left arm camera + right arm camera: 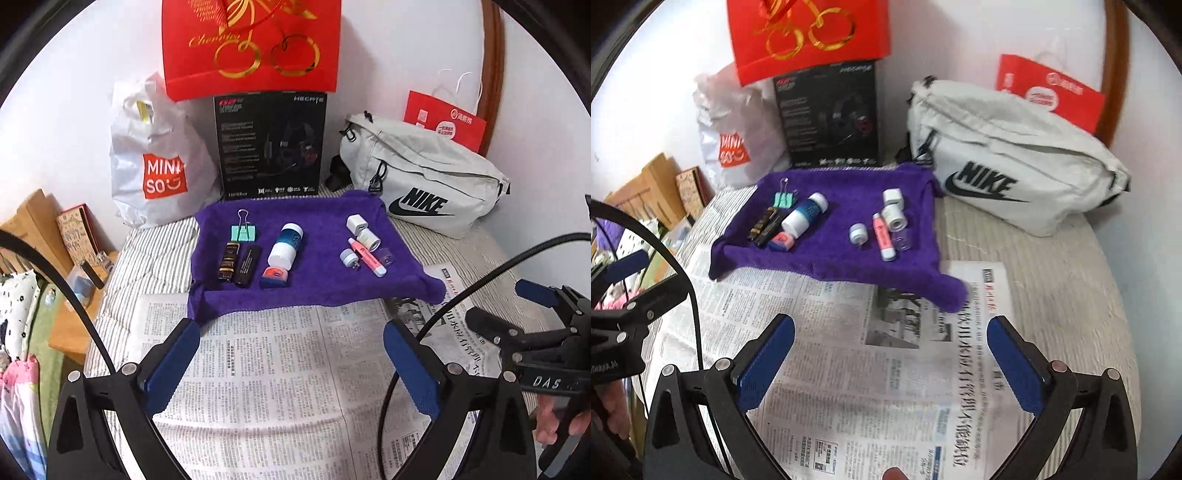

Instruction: Organize rigid objects

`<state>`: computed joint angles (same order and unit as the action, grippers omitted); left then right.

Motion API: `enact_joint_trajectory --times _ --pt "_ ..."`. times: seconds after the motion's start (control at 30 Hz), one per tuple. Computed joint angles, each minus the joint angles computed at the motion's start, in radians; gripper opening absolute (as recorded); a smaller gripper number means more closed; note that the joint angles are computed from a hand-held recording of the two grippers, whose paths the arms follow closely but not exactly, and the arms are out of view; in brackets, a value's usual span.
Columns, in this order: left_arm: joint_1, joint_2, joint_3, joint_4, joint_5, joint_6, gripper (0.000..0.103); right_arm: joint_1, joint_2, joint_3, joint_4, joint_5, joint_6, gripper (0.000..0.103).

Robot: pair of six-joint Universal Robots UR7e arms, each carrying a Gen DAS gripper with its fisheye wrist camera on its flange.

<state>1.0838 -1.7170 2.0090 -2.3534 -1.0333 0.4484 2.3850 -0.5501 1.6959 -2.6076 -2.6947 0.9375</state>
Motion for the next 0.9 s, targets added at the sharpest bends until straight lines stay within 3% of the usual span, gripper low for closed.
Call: enact_joint_trajectory --times 0.37,0.9 --pt "-0.034 -0.056 0.03 0.019 0.017 -0.02 0.101 0.033 -0.036 0.022 0.092 -0.002 0.125 0.103" --pt "-0.044 -0.075 0.034 0.039 0.025 -0.039 0.101 0.054 -0.046 0.03 0.119 -0.023 0.164 0.103"
